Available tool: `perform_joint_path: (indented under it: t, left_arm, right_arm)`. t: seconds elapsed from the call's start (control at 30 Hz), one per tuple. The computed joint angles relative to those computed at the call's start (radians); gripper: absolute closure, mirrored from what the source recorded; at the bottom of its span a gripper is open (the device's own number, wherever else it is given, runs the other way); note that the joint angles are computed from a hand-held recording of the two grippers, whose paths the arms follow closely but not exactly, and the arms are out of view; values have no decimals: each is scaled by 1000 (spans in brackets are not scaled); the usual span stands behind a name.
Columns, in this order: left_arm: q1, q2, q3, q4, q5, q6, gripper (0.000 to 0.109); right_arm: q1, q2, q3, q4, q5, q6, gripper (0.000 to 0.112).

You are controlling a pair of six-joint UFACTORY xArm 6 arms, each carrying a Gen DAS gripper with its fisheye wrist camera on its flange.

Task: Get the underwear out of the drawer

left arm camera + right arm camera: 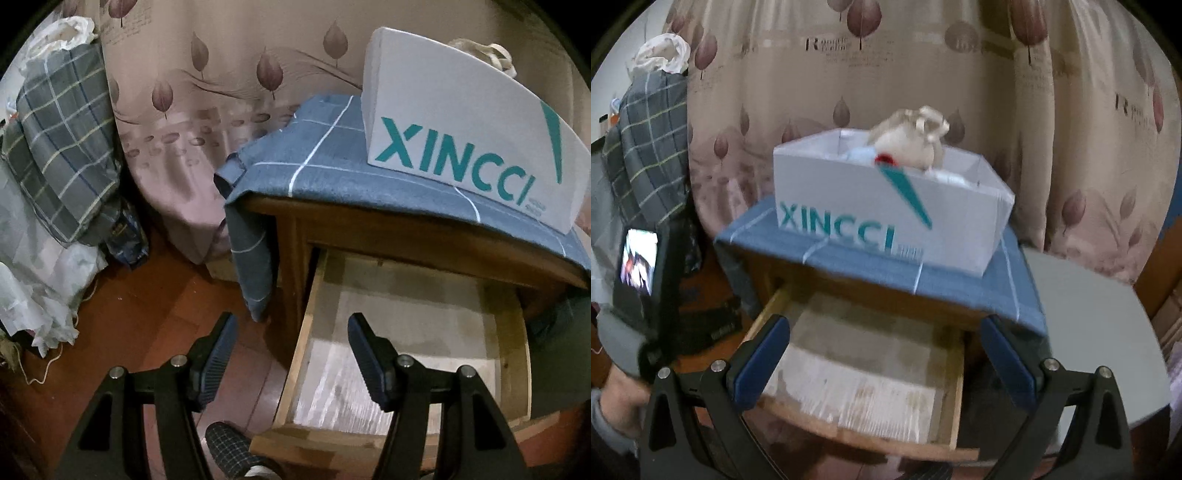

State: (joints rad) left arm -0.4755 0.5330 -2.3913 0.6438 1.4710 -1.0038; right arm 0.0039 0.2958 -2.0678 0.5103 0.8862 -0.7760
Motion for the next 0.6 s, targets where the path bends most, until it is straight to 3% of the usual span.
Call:
perform_joint_path:
  t: [0.3, 0.43, 0.6]
  left_arm:
    - [-47, -135, 218, -43, -39, -60, 45]
    - [-62, -168, 263, -35, -41, -104, 45]
    - [-70, -171, 263, -30, -33, -99, 45]
  right_arm:
    - [-32, -81, 201, 68, -116, 3, 10]
    - [-24, -110, 253, 79, -162, -73, 10]
    - [-7, -132, 320, 28, -250, -67, 10]
